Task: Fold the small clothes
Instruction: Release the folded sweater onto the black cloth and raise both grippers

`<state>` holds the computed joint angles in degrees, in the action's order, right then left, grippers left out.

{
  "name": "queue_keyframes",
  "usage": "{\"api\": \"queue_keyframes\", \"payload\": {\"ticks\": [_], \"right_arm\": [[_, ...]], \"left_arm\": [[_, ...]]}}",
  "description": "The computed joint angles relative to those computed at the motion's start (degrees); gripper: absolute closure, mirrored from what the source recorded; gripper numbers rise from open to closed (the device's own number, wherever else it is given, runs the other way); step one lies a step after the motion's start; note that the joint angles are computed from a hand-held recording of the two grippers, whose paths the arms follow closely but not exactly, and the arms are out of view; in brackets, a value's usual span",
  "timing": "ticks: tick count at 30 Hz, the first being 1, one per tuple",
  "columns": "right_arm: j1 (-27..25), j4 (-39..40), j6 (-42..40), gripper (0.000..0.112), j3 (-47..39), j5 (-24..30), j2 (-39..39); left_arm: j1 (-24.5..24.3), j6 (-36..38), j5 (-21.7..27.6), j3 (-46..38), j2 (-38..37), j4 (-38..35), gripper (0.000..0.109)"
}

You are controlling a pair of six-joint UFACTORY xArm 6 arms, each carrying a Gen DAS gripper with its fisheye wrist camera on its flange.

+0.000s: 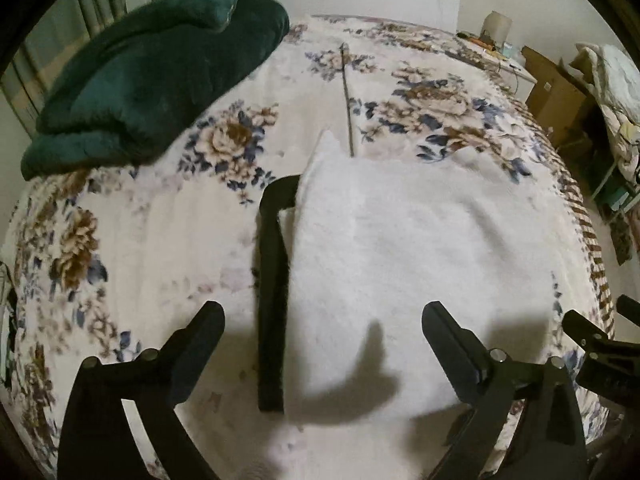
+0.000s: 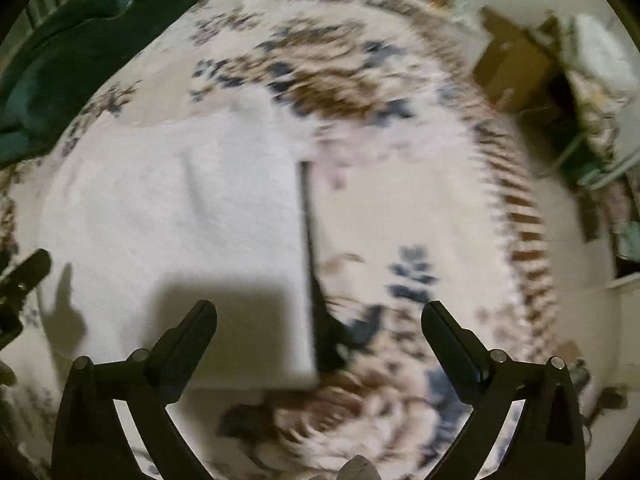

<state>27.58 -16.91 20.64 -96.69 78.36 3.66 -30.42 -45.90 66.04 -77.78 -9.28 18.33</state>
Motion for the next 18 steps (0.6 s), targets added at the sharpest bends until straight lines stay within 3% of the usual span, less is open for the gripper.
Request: {"api": "queue_keyframes", "payload": {"ticks": [6,10,14,18], "right_arm": [[3.05,-7.3,5.07,0.009,3.03,3.51,-8.5],[5.85,-9.27,6.21,0.009,-0.63,8.49,-11.79],[9.76,-12.55,6.29,0.009,-9.0,15.6,-12.49],[16.79,-19.45,4.51,0.009,-23.67,25.46,-9.37]], "left_arm": [[-4.46,-4.41,6.59,-4.55,-2.39,2.34,0.006],[-7.69,-6.06,12.36,-9.81,-3.75,3.76,0.006],[-12.49,-7.38,20.07,-18.09,-3.19,6.82,0.006],[-19.01,-7.39,29.11,-29.95,-0.38,11.1,0.006]]}}
